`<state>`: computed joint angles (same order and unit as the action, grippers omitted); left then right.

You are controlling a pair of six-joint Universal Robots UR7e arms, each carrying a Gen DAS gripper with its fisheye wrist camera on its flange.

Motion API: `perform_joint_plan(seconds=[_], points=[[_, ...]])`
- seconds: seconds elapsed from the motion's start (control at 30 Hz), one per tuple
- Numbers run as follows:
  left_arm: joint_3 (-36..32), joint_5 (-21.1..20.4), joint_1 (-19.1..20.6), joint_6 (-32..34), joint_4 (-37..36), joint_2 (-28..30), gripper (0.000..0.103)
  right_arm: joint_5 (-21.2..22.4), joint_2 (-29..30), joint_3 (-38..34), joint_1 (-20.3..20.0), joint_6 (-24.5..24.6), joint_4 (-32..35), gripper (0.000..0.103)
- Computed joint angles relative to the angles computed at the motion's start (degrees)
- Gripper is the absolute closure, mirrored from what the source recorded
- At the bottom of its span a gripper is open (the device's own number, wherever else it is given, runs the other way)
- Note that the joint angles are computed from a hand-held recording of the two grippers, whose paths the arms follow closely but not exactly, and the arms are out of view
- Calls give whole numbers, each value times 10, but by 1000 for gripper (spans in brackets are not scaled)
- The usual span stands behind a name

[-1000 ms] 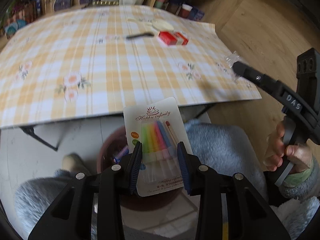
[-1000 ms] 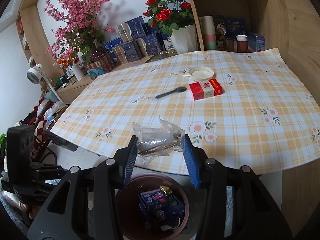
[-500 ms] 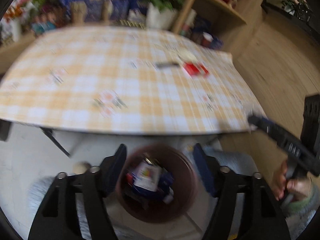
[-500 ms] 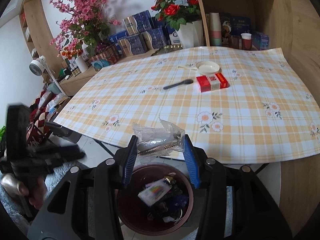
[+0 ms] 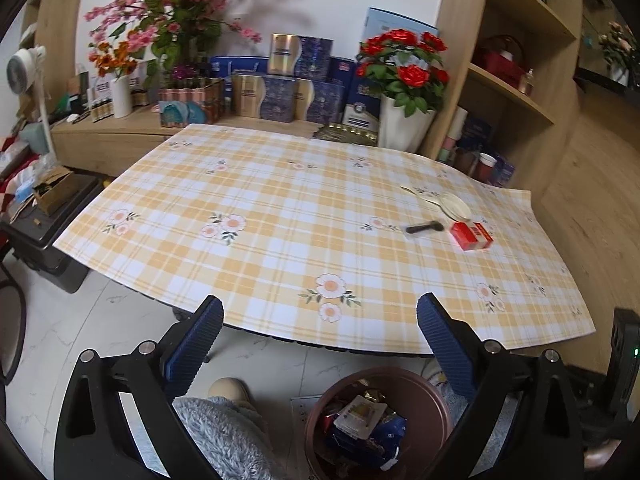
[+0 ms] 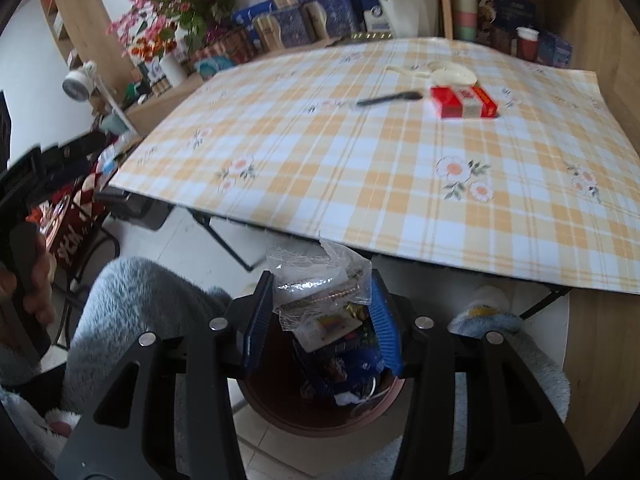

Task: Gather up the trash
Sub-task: 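Open both tools over the bin to drop the packet and wrapper, then grasp the black plastic fork with the left tool while the right tool grasps the red box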

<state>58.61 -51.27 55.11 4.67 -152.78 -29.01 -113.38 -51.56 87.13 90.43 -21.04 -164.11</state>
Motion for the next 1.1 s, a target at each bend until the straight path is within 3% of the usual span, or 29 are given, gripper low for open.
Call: perform_joint_plan(seconds=[0.07, 0.13, 0.33, 0.77, 1.1], points=[[6, 1, 1, -2, -4, -3, 8, -6, 3, -2, 1, -1, 15, 49], [6, 0, 1, 2, -8, -3, 8, -20, 6, -6, 6, -1, 28, 33], [32, -21, 2, 52, -68, -8, 8, -54, 13, -11, 20, -51, -24, 15], [14, -66, 14, 48, -56, 5, 8, -60, 19, -69, 2, -72, -74, 10], [-94, -101, 24, 52, 46, 72, 12, -66, 42, -137, -25, -76, -58, 8]])
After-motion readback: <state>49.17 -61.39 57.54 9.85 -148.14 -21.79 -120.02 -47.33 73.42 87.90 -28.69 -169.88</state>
